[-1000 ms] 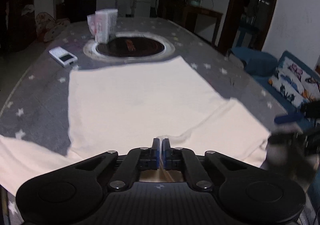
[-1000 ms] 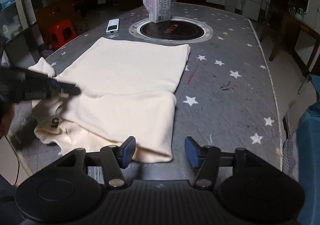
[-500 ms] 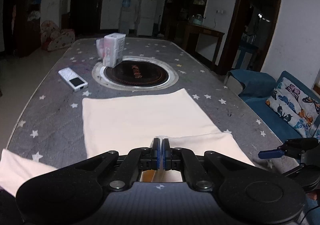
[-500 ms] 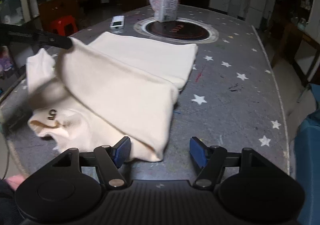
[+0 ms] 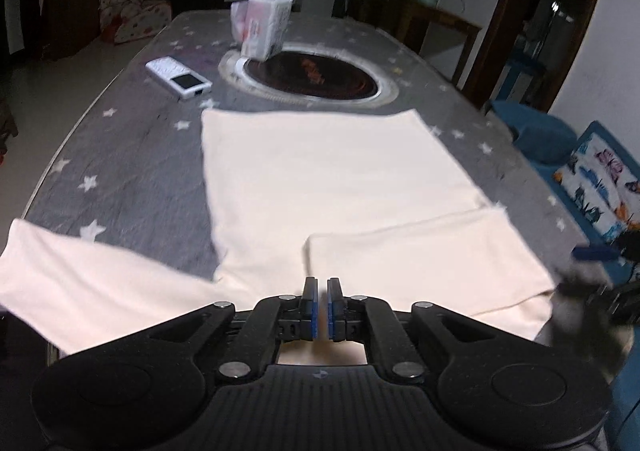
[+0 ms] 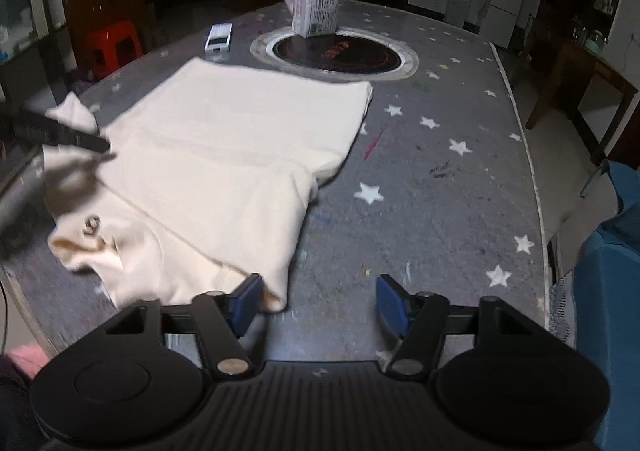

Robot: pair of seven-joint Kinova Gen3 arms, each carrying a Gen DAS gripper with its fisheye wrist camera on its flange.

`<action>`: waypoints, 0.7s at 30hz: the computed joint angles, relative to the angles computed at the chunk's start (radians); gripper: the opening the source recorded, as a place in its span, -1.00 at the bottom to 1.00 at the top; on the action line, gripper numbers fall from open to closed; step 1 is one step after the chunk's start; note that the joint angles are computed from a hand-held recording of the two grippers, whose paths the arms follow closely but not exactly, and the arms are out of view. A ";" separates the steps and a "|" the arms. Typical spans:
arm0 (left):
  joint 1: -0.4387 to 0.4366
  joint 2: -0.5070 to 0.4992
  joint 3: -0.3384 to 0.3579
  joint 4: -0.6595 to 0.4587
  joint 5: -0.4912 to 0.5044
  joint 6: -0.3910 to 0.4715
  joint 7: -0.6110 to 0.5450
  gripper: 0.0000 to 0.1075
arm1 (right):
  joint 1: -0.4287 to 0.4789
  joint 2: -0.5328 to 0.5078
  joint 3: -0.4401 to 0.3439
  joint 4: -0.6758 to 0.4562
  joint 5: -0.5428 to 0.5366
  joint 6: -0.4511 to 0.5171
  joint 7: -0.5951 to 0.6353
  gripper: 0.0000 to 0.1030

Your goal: Fold clothes

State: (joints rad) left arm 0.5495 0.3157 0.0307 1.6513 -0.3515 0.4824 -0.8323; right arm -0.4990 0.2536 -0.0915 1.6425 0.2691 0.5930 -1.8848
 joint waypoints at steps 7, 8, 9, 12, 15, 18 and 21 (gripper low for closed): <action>-0.025 -0.007 0.039 0.017 0.043 -0.057 -0.077 -0.60 | 0.086 0.088 -0.033 -0.126 -0.157 0.010 0.112 -0.43; -0.025 -0.001 0.041 0.010 0.051 -0.055 -0.089 -0.46 | 0.093 0.106 -0.035 -0.147 -0.177 0.014 0.125 -0.45; -0.015 0.007 0.033 0.002 0.048 -0.046 -0.089 -0.35 | 0.097 0.122 -0.033 -0.167 -0.193 0.017 0.132 -0.50; 0.025 0.029 0.000 -0.017 0.019 -0.021 -0.070 -0.34 | 0.104 0.168 -0.028 -0.220 -0.228 0.032 0.150 -0.52; 0.065 0.037 -0.031 -0.016 -0.036 -0.011 -0.045 -0.38 | 0.108 0.222 -0.027 -0.281 -0.252 0.063 0.175 -0.53; 0.083 0.039 -0.038 -0.020 -0.076 0.014 -0.035 -0.54 | 0.091 0.239 -0.004 -0.289 -0.247 0.048 0.163 -0.53; 0.058 0.030 -0.018 -0.008 -0.067 0.016 -0.050 -0.55 | 0.063 0.228 0.034 -0.275 -0.212 0.032 0.115 -0.53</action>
